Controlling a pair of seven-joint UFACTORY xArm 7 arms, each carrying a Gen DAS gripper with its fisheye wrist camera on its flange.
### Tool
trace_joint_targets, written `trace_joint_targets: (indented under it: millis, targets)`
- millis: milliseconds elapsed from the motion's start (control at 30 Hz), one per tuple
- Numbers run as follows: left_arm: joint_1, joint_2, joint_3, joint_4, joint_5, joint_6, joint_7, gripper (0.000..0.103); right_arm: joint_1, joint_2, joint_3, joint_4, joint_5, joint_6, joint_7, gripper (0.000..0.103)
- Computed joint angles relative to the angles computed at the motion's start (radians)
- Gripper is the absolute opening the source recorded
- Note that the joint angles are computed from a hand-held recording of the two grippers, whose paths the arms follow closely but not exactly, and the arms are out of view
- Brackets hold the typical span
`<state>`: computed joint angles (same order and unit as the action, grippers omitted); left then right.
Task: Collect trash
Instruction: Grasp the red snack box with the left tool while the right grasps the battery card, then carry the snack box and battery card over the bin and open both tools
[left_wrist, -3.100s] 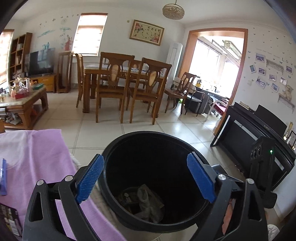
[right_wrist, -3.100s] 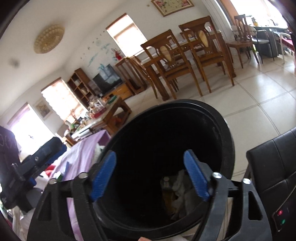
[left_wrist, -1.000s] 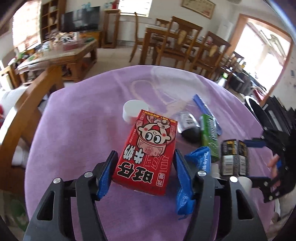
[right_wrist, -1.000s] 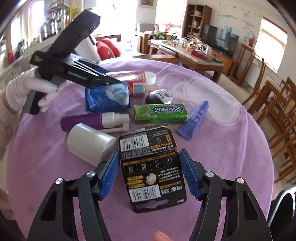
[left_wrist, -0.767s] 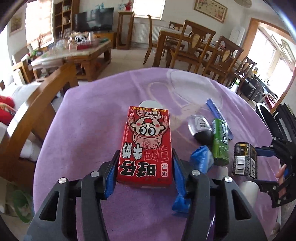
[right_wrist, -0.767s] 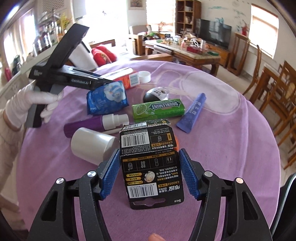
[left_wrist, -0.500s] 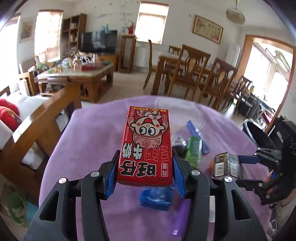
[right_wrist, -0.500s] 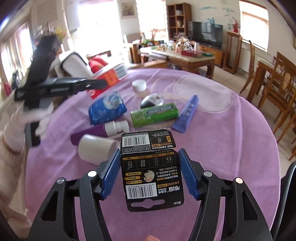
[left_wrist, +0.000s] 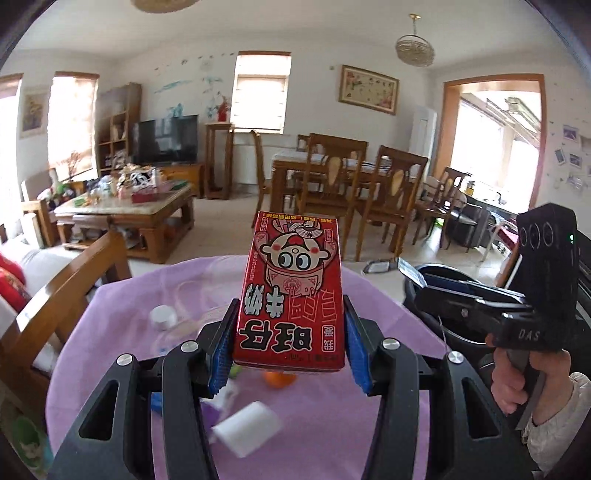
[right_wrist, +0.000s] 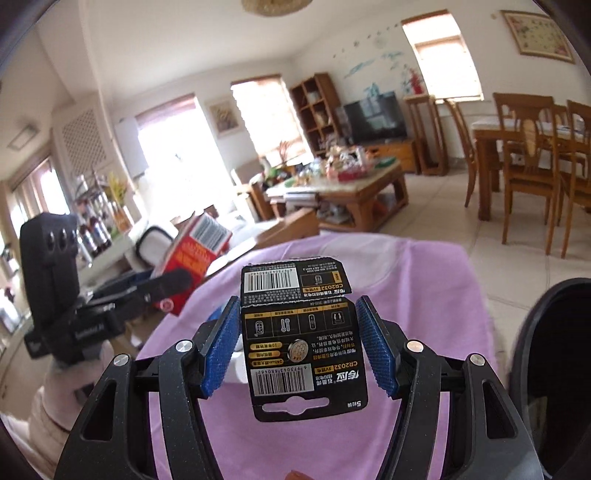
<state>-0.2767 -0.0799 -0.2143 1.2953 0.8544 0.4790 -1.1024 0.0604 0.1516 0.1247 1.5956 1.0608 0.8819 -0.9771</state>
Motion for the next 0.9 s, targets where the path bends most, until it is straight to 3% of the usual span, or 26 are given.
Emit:
trace_joint_targets:
  millis: [300, 633, 900]
  targets:
    - [-0.143, 0.261, 0.019, 0.283, 0.019, -0.007, 0.052, 0.051, -0.129, -0.04, -0.094, -0.032, 0.075, 0.046, -0.037, 0.062]
    - [-0.258, 0.535, 0.071, 0.563, -0.14, -0.043, 0.198, 0.051, -0.282, 0.032, -0.141, -0.022, 0.138, 0.046, -0.036, 0.062]
    - [-0.324, 0.747, 0.081, 0.831, -0.318, 0.032, 0.373, 0.051, -0.37, 0.099, -0.13, -0.015, 0.146, 0.043, -0.003, 0.063]
